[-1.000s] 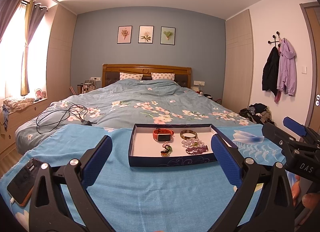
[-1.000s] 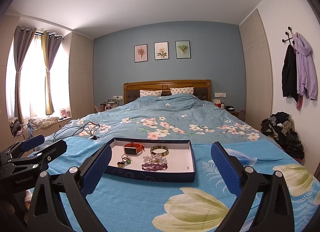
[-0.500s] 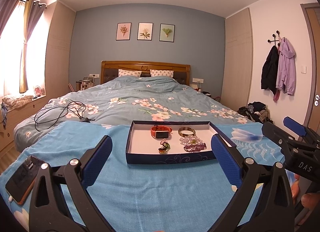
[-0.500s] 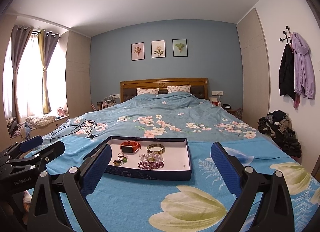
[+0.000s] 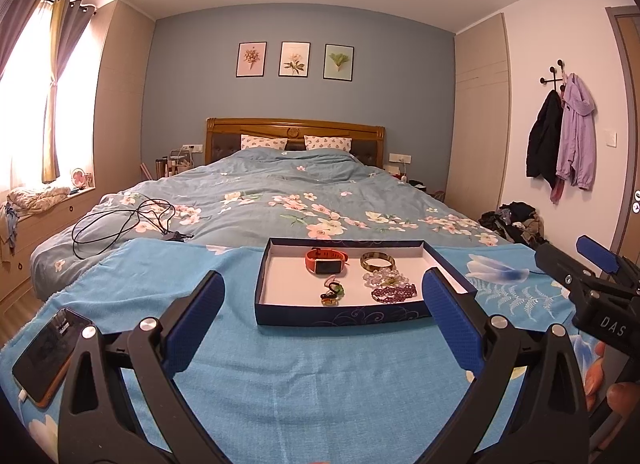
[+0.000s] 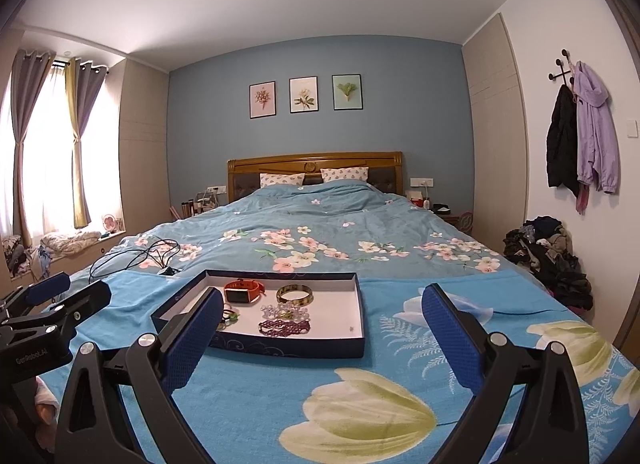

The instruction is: Organize jewelry

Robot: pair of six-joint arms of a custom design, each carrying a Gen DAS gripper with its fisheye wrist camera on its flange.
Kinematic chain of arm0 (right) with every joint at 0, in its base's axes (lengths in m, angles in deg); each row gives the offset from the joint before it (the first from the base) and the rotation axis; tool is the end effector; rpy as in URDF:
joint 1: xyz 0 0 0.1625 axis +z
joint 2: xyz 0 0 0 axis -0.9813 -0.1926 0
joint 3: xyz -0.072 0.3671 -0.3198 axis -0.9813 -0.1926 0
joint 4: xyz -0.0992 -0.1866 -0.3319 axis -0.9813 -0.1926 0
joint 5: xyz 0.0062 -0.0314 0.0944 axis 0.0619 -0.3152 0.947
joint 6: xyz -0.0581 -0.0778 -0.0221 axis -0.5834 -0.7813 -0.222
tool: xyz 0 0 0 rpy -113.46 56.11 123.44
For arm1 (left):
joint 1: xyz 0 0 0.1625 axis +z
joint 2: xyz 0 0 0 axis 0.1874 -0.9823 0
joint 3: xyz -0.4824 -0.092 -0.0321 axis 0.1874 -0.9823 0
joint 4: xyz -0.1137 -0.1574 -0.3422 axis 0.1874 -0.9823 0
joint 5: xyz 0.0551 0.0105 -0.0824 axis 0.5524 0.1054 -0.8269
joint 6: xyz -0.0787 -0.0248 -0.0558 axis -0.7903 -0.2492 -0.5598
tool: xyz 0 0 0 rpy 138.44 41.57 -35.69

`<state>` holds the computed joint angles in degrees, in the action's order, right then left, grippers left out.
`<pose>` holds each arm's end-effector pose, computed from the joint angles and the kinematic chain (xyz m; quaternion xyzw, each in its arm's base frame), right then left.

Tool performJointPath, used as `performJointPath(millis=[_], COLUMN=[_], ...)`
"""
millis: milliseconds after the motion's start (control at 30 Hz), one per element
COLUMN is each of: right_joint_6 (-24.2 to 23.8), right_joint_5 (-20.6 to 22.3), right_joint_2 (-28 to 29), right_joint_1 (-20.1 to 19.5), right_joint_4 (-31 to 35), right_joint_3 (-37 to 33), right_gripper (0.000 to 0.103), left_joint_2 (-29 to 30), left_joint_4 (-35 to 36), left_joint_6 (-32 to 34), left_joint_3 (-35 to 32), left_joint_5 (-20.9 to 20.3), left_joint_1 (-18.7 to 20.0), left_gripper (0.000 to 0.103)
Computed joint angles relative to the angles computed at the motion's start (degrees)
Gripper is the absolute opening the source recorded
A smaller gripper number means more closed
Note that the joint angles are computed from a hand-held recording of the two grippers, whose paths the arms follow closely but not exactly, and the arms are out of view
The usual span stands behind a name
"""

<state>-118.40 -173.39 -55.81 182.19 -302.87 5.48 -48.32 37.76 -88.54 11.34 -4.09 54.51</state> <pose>0.2241 -0.6457 0.0675 0.0653 -0.6451 0.6400 0.4123 -0.1530 -0.6917 0.1815 0.4028 0.7877 -0.4521 0.1136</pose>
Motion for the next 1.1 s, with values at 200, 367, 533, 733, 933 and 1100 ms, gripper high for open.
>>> performJointPath(millis=[200, 367, 533, 733, 933, 1100], right_joint_6=[-0.23, -0.29, -0.22, -0.25, -0.24, -0.22], right_joint_5=[-0.03, 0.08, 0.14, 0.25, 0.19, 0.21], right_joint_2=[-0.23, -0.14, -0.07, 0.02, 0.08, 0.14], right_joint_1=[-0.16, -0.12, -0.13, -0.23, -0.24, -0.21], right_joint_4=[-0.14, 0.34, 0.38, 0.68, 0.72, 0.93], right_joint_3=[0.02, -0.14, -0.20, -0.40, -0.48, -0.61], right_gripper=[0.096, 0.096, 0.096, 0.096, 0.096, 0.096], left_joint_2=[0.28, 0.62, 0.54, 0.73, 0.70, 0.74], left_joint_4=[0.48, 0.80, 1.00, 1.07, 1.00, 1.07], left_joint_6=[0.02, 0.17, 0.05, 0.00, -0.06, 0.03], left_joint_3=[-0.42, -0.79, -0.73, -0.87, -0.85, -0.90], left_joint_5=[-0.11, -0.25, -0.38, -0.33, -0.37, -0.30], left_joint_1=[0.03, -0.02, -0.06, -0.09, -0.12, -0.08], left_gripper=[0.097, 0.097, 0.097, 0.097, 0.097, 0.097])
